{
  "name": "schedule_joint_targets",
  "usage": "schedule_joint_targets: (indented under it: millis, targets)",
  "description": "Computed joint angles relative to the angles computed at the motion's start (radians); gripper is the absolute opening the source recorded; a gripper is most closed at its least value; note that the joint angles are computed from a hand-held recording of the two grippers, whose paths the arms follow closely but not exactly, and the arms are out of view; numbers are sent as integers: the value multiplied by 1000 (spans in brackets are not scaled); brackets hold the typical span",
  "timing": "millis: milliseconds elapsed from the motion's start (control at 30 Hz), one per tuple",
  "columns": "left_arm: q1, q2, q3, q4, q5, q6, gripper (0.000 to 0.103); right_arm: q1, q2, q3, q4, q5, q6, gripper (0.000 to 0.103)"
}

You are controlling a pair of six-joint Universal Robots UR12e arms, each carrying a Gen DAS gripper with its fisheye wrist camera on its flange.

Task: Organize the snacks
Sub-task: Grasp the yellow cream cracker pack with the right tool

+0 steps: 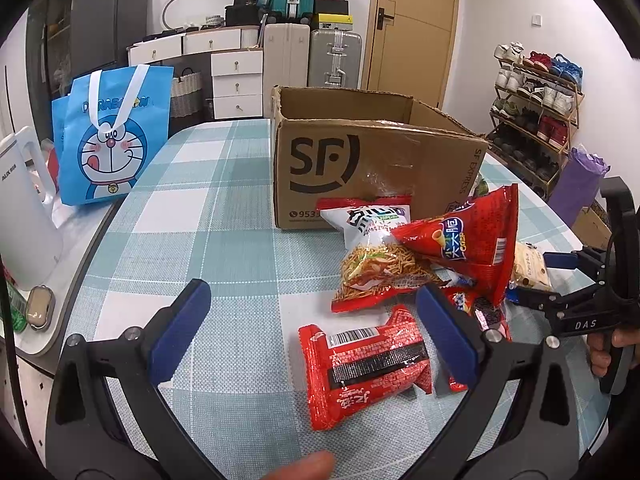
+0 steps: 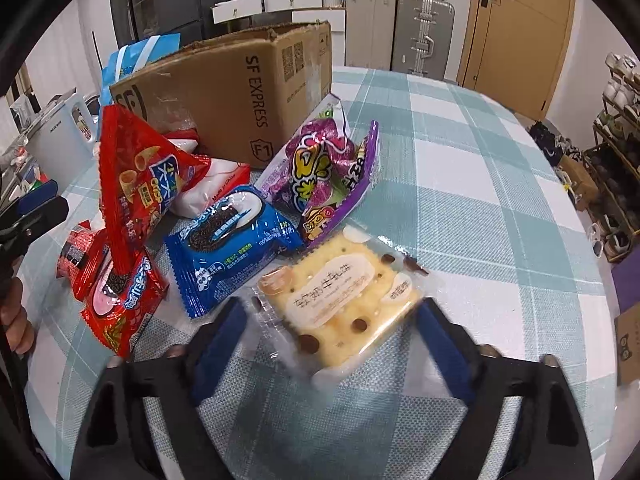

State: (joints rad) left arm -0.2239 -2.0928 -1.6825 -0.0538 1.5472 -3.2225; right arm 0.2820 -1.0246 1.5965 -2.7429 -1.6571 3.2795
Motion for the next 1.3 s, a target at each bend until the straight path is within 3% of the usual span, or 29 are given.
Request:
schedule_joint_targets:
  millis: [200,367,533,733,900,1300]
  targets:
    - [-1,0,-1,1,1,0,102,-11,-20,27,-14,9,-8,50]
    - [-1,2,-2,-2,2,-2,102,-22,-36,39,2,51,2,53]
    - [-1,3,-2,-3,2,0,102,-26,-43,47,-45,53,74,76]
    - [-1,4,-2,-5,2,-2,102,-16,-8,-9,3,5,168,77]
    - [0,3,-1,-6,3,-7,102,-6,8,-39,53,-39,173,77]
    - [-1,0,4,-11,6,-8,102,-20,5,-32,64,-42,145,73]
